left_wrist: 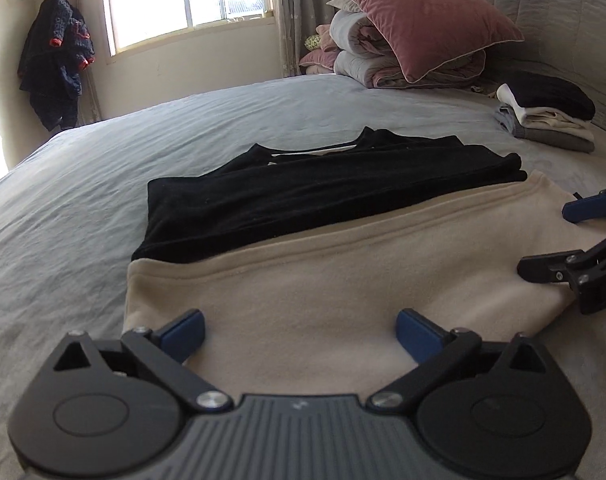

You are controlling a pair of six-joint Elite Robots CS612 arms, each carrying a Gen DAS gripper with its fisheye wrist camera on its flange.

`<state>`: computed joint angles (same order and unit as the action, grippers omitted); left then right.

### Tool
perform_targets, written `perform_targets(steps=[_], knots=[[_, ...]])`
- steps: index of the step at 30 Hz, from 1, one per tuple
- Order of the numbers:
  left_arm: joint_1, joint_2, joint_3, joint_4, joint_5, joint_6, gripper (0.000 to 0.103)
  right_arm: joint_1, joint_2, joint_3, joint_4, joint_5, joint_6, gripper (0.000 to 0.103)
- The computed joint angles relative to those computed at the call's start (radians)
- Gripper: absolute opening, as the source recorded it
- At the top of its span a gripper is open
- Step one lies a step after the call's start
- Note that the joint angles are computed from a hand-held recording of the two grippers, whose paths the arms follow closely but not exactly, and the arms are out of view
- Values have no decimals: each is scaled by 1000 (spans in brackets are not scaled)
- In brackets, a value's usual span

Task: Fold clothes
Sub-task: 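Open both grippers and withdraw them from the folded shirt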

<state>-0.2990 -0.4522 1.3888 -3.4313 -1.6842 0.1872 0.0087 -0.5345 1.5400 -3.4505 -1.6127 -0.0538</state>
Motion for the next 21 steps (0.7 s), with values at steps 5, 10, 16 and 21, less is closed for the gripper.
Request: perform_targets(steps=[5,10,16,21], knots=[[13,-2,3,11,-41,-20,103,-17,3,14,-36,49,-7,103],[19,-5,16,-5,-59,-15,103,-30,-1,41,-74,93,-37,103],[31,-11,23,-1,-93,0,103,-49,-15,86,-111,155,-86,103],[43,-16,34,-1,-127,11,103,-64,-27,116,-125,205,-142,103]])
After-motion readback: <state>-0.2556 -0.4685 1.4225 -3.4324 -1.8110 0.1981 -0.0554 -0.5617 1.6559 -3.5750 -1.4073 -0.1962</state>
